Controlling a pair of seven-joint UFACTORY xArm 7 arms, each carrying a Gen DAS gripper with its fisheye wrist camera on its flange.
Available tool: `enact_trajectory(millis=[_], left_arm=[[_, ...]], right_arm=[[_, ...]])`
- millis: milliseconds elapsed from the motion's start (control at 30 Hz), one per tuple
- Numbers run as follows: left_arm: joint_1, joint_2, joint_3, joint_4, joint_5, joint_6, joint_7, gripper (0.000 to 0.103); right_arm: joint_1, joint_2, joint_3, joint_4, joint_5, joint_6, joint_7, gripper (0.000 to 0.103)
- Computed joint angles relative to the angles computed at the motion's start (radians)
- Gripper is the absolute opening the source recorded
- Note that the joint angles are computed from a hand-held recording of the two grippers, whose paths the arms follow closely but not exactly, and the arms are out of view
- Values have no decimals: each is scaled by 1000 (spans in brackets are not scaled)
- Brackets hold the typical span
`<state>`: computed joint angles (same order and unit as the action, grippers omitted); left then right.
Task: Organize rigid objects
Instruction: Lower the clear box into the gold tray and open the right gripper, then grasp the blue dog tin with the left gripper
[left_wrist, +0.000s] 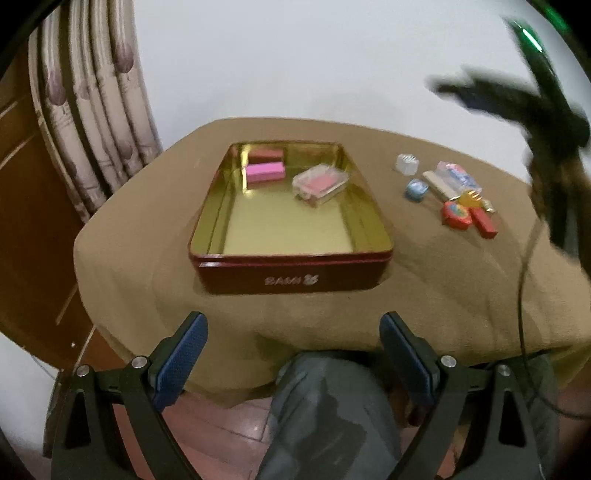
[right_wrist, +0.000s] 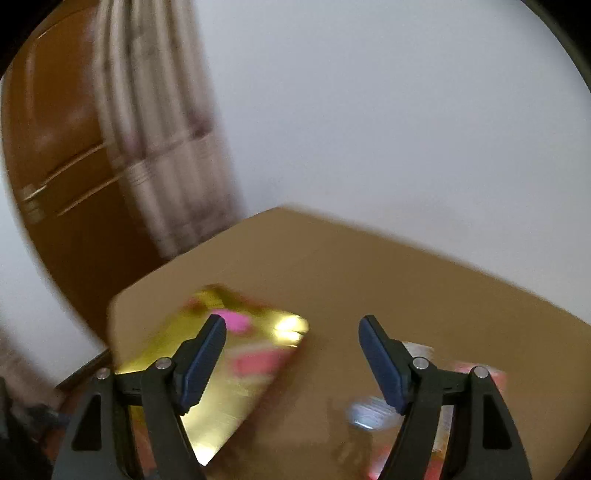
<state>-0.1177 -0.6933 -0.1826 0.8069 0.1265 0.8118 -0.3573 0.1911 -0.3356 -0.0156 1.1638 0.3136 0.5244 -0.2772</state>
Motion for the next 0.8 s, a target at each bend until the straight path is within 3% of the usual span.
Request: enact_trajectory(millis=[33, 133, 267, 333, 467, 667, 800], left_arm=[[-4, -3, -2, 0, 0, -7, 1, 92], [-17, 13, -19, 27, 4, -27, 9, 92], [-38, 102, -48, 120, 17, -61, 27, 92], [-58, 186, -56, 192, 36, -104, 75, 94], [-97, 384, -30, 373, 17, -107, 161, 94], [-140, 727, 9, 726, -12, 22, 252, 94], [-174, 897, 34, 896, -7, 78, 275, 94]], right_arm=[[-74, -65, 49, -98, -87, -72, 71, 77], [-277, -232, 113, -310, -318, -154, 255, 77], [-379, -288, 84, -422, -419, -142, 341, 77], [-386, -284, 46, -453, -434, -145, 342, 77], [-380, -256, 22, -463, -412, -129, 386, 77], [-361, -297, -3, -526, -352, -188, 455, 77], [-346, -306, -26, -535, -339, -200, 444, 77]])
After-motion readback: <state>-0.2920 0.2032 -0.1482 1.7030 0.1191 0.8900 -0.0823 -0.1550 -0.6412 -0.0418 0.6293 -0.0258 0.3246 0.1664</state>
